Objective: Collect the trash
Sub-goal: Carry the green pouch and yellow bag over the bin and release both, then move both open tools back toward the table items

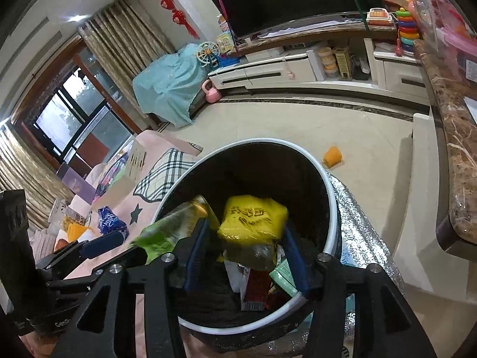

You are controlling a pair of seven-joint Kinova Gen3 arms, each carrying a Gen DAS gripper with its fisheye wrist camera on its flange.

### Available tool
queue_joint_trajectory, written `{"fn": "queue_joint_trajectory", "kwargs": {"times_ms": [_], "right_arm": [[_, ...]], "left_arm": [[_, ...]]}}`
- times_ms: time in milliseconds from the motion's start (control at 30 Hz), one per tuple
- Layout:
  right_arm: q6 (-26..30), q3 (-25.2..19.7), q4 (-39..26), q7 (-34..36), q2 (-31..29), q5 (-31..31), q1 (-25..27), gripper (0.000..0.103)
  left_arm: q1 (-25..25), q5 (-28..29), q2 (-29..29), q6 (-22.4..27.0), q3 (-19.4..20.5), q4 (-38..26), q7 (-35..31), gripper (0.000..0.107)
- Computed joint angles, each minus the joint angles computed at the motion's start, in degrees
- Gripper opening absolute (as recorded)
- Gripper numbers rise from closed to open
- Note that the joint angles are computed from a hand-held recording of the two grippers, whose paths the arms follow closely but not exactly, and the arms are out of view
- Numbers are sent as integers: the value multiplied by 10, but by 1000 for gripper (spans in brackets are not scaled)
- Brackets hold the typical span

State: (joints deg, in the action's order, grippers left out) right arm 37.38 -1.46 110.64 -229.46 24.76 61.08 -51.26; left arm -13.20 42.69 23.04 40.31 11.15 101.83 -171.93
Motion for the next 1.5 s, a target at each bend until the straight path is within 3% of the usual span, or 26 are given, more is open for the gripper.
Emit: {"fn": "queue_joint_trajectory", "kwargs": {"times_ms": [467,800,1133,1500], "right_arm": [[38,-9,-34,-22,7,32,-32,68],[37,-13,-86,-6,39,38,-53,77],[-4,10,-156,61,85,6,-73,83],[-52,45,-237,172,139,-77,-89,83]], "left_arm": [[-80,60,15,52,-31,0,-34,67],[-147,65,46,85,-55,-30,-21,67],[-203,57,77,102,-66,-61,0,67],[-242,36,117,111,-64,-118,46,67]]}}
